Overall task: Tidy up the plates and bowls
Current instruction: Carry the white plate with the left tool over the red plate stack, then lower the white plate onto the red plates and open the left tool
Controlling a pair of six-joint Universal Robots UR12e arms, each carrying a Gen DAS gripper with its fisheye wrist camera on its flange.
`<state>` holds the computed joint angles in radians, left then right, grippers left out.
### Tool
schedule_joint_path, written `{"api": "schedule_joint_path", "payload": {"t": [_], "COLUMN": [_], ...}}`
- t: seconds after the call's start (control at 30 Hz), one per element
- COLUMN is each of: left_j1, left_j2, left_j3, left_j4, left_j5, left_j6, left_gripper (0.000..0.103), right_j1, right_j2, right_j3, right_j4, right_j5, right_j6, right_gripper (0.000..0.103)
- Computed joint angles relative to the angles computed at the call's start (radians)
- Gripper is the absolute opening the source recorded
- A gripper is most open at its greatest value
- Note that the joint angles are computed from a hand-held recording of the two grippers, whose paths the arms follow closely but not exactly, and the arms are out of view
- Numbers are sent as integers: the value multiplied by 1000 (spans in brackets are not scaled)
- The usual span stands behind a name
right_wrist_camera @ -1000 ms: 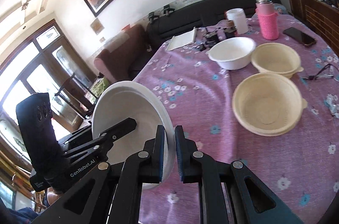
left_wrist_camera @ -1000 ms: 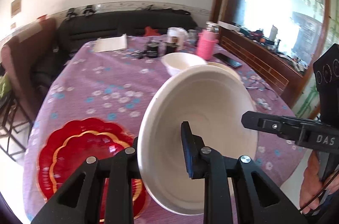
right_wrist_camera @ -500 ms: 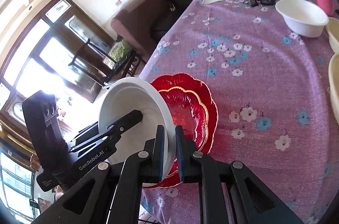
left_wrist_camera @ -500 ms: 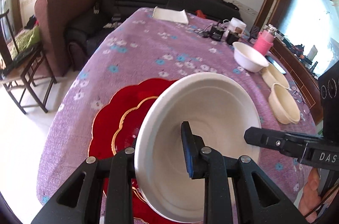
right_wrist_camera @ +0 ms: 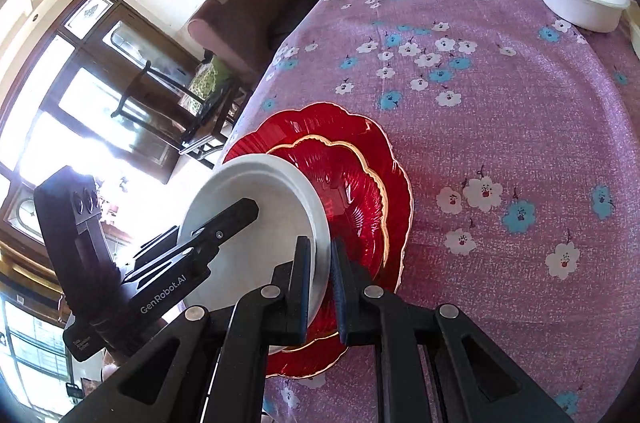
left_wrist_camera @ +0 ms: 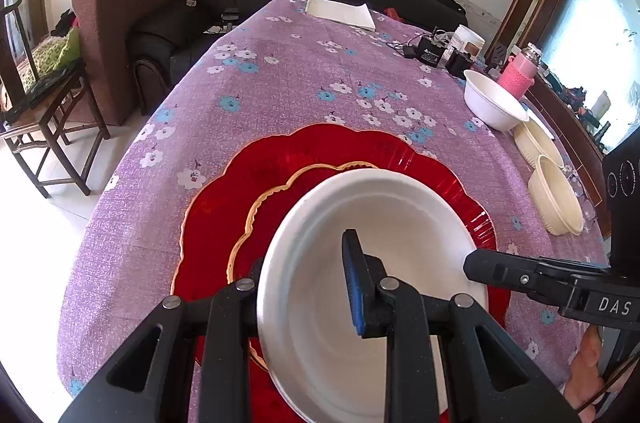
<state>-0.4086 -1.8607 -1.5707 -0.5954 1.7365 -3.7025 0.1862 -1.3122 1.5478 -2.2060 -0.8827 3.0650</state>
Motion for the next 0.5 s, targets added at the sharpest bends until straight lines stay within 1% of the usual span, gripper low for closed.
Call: {"api": "schedule_joint_path", "payload": {"t": [0.1, 0.13, 0.17, 0.2, 0.27, 0.33, 0.5], "left_j1": [1, 2, 2, 2, 1, 1, 1], "left_j2": [2, 2, 4, 5, 7, 10, 14], "left_j3": [-4, -4, -6, -8, -9, -12, -13], "left_j4": [5, 7, 10, 12, 12, 20, 23], "left_j5": [1, 2, 5, 9, 20, 28, 39], "left_j6": [-4, -6, -9, -10, -12, -18, -30], "left_gripper": [26, 31, 37, 40, 52, 58, 61], "right_j1": [0, 0, 0, 1, -2, -5, -13], "right_j2": [-1, -1, -1, 3, -1, -6, -18], "right_j3": [2, 3, 4, 1, 5, 12, 28], "right_j4": [-6, -10, -15, -18, -16, -24, -54], "right_j5": [-4, -6, -8, -9, -4, 1, 13], "right_j6": [2, 3, 7, 9, 7, 8, 18], "right_gripper": [12, 12, 12, 12, 12, 12, 12]}}
